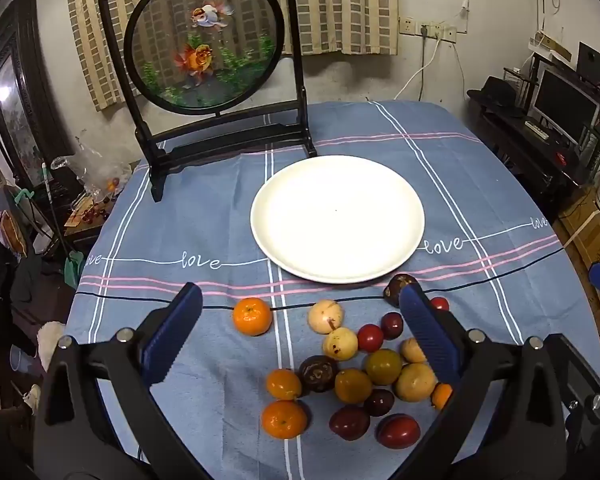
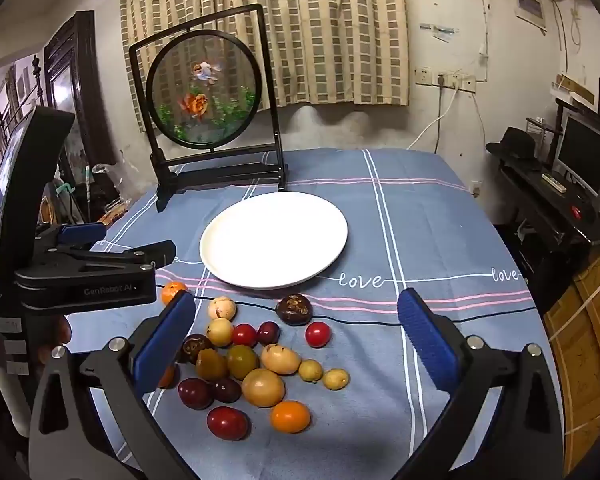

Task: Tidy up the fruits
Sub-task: 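Move the left tool toward an orange while the right tool approaches another orange, then close the left tool on an orange while the right tool grasps another orange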

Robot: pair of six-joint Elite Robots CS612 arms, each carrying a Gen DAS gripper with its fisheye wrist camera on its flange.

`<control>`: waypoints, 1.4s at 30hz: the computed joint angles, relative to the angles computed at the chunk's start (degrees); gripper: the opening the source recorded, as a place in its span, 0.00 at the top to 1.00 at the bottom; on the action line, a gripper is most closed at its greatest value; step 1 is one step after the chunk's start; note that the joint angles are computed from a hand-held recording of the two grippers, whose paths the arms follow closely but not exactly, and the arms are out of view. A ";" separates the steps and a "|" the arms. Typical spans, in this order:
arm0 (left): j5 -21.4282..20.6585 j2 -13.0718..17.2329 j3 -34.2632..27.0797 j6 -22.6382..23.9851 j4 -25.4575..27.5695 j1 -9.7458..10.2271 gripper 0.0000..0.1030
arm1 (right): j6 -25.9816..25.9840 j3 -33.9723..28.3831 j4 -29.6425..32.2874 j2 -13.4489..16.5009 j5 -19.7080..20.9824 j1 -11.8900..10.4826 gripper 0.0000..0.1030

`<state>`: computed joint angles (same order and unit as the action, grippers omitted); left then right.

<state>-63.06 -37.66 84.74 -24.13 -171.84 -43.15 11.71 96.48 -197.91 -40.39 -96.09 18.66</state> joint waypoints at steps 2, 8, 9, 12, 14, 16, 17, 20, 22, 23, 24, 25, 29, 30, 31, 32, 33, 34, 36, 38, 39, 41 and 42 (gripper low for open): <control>0.03 0.08 -0.07 -0.08 -0.11 -0.04 0.02 | 0.03 -0.02 0.11 -0.04 0.20 -0.12 0.01; 0.18 0.02 -0.19 -0.43 0.79 0.49 0.02 | 0.64 -0.71 0.54 0.49 -0.11 0.52 0.01; 0.35 -0.36 0.61 -1.18 0.30 0.43 0.02 | -1.26 -1.32 1.17 0.52 1.09 0.33 0.01; -0.13 -0.38 0.59 -1.31 0.64 0.49 0.02 | -1.98 -0.57 1.35 0.16 2.58 -0.27 0.01; -0.08 -0.35 0.59 -1.27 1.19 0.43 0.02 | -1.76 -0.13 1.38 0.08 3.09 -0.35 0.01; 0.23 -0.37 0.64 -1.82 1.94 0.34 0.02 | -1.76 0.20 1.36 0.02 3.10 -0.38 0.01; 0.10 -0.22 0.57 -1.99 2.24 0.49 0.02 | -1.73 0.39 1.55 -0.02 3.31 -0.45 0.01; -0.03 -0.26 0.78 -1.80 2.13 0.45 0.02 | -2.20 0.72 2.98 -0.28 4.12 -0.64 0.01; -0.19 -0.48 1.30 -1.31 1.65 0.63 0.02 | -3.60 1.30 3.77 -0.62 5.46 -0.90 0.01; -0.34 -0.63 1.68 -1.31 1.33 0.80 0.02 | -4.71 1.59 4.23 -0.86 5.69 -0.91 0.01; -0.49 -0.83 2.55 -1.24 0.22 1.09 0.02 | -5.66 2.01 4.27 -1.01 6.00 -0.99 0.01; -0.67 -0.89 3.07 -1.12 -0.60 1.27 0.02 | -6.46 2.47 4.28 -1.11 6.45 -1.10 0.01; -1.90 -1.48 6.57 0.38 -3.70 1.84 0.02 | -7.12 3.91 8.22 -1.42 9.21 -1.60 0.01; -2.70 -1.65 7.47 0.64 -3.74 2.01 0.02 | -6.85 4.11 9.52 -1.29 10.62 -1.71 0.01; -3.23 -1.77 8.20 0.90 -3.83 2.05 0.02 | -6.58 4.21 9.88 -1.12 11.14 -1.68 0.01; -3.76 -1.78 8.88 1.18 -4.04 2.07 0.02 | -6.58 4.25 10.03 -0.97 11.88 -1.73 0.01; -4.87 -1.83 9.71 1.32 -4.29 2.19 0.02 | -7.03 4.18 10.74 -0.68 13.46 -1.81 0.03; -5.60 -1.80 10.33 1.15 -4.37 2.16 0.02 | -7.48 3.88 11.70 -0.43 13.87 -1.72 0.07; -8.08 -1.75 11.25 1.53 -4.26 2.31 0.02 | -8.87 2.99 15.62 0.04 14.45 -1.55 0.32; -10.01 -1.44 11.69 2.82 -4.74 2.36 0.02 | -8.56 1.99 19.19 0.70 14.99 -1.77 0.52; -10.08 -1.23 11.82 2.93 -4.91 2.32 0.02 | -7.86 1.43 21.29 1.07 16.67 -2.24 0.58; -11.37 -0.79 11.91 2.09 -5.14 2.54 0.02 | -6.11 1.16 22.29 1.39 17.43 -2.73 0.58; -12.07 -0.67 11.85 1.60 -5.07 2.74 0.02 | -6.31 0.86 23.24 1.56 17.46 -2.86 0.58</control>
